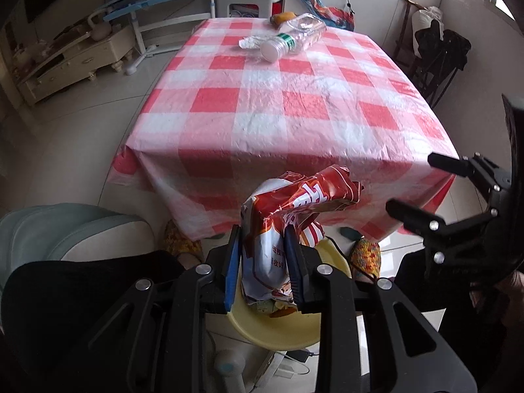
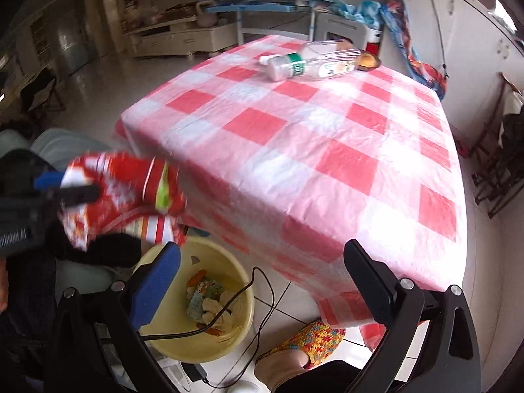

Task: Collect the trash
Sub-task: 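Drop the snack bag and peel into the yellow bucket with both tools, then grasp the white tissue with the left tool while the right tool grasps the water bottle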

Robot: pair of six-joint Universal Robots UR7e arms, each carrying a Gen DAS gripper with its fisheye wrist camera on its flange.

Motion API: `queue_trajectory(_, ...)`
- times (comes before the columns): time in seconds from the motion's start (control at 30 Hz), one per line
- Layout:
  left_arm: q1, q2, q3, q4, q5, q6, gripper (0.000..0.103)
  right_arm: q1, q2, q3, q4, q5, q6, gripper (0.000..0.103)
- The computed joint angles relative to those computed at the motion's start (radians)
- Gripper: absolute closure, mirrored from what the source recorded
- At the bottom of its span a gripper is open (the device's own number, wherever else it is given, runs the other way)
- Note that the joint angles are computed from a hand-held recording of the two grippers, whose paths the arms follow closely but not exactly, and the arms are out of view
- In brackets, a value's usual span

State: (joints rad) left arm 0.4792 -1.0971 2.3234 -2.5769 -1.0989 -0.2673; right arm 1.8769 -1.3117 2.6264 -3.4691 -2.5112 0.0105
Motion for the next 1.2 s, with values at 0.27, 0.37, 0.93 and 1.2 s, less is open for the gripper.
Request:
queue_trajectory(0.27,-0.005,0.036,0.004,0.096,-0.029,0.003,0.046,-0.003,-0.011,0.011,-0.030,-0.012,0.012,0.008)
queue_trajectory(0.37,-0.005,0.025,0.011,0.060,-0.009,-0.004,0.038,-0.008,-0.003,0.009,-0.041,-0.009,0.002,0.008)
queue_trajectory(0.93,0.081,0.143,-0.193,-0.310,0.119,0.094,0.016,-0.017,0.014,-0.038,-0.121,-0.013,-0.054,0.008)
queue_trajectory(1.2,0.157,0.377,-0.506,-0.315,0.109,0.197,0.016,-0.097,0.028,-0.145,-0.154,0.034,-0.165,0.008)
